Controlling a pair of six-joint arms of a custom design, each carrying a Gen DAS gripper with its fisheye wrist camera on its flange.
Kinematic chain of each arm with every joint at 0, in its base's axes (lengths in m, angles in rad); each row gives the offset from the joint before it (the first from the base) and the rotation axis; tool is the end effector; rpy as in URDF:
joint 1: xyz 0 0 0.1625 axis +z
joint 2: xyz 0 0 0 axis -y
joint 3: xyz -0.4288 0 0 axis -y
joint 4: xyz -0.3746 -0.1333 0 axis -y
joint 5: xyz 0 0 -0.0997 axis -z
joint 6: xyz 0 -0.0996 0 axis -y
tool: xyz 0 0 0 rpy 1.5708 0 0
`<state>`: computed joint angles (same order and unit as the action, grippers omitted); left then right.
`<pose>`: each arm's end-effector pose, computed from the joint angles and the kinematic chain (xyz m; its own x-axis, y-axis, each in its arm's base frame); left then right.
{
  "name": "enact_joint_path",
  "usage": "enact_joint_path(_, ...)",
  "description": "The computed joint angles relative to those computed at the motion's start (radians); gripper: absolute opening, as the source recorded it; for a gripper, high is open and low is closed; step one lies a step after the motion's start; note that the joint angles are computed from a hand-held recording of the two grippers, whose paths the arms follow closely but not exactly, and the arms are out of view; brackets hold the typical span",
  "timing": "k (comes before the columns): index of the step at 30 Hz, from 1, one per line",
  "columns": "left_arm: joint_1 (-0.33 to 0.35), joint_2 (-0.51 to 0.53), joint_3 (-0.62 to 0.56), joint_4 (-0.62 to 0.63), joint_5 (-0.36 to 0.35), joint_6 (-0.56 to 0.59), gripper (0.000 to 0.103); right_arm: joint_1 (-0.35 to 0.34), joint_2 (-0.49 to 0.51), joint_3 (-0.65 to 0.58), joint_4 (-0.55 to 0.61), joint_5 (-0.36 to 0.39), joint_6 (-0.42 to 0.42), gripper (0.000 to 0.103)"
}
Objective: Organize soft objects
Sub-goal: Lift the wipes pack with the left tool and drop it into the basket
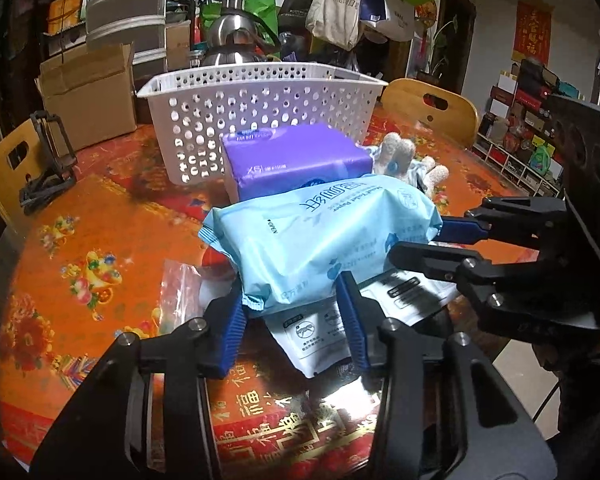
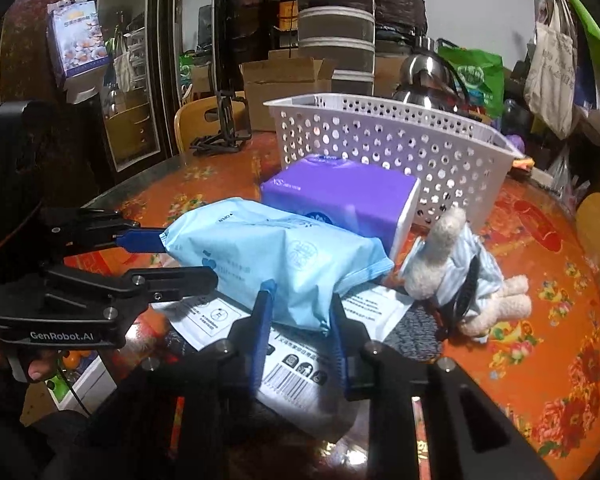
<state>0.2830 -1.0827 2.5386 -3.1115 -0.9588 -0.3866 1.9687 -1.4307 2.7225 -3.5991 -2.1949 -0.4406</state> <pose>-0.2831 -0.2808 0.0963 -0.6157 0.6104 -0.4983 0.7824 0.5489 -0.2943 0.1821 -0.2393 0.2341 -0.6918 -0.2484 0.6780 -0.6436 0.6379 -0.4229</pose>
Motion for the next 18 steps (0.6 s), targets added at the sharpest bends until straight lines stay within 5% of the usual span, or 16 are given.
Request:
enact_joint_path(10, -0.062, -0.081, -0.082, 0.105, 0.072, 0.021, 0.041, 0.137, -0.044, -0.069, 0.040, -0.099, -0.006, 0.025)
enact_joint_path(18, 0.046, -0.001, -0.340, 0.127, 0.056, 0.198, 0.041, 0.132, -0.085, -0.268, 0.169, -0.109, -0.122, 0.025)
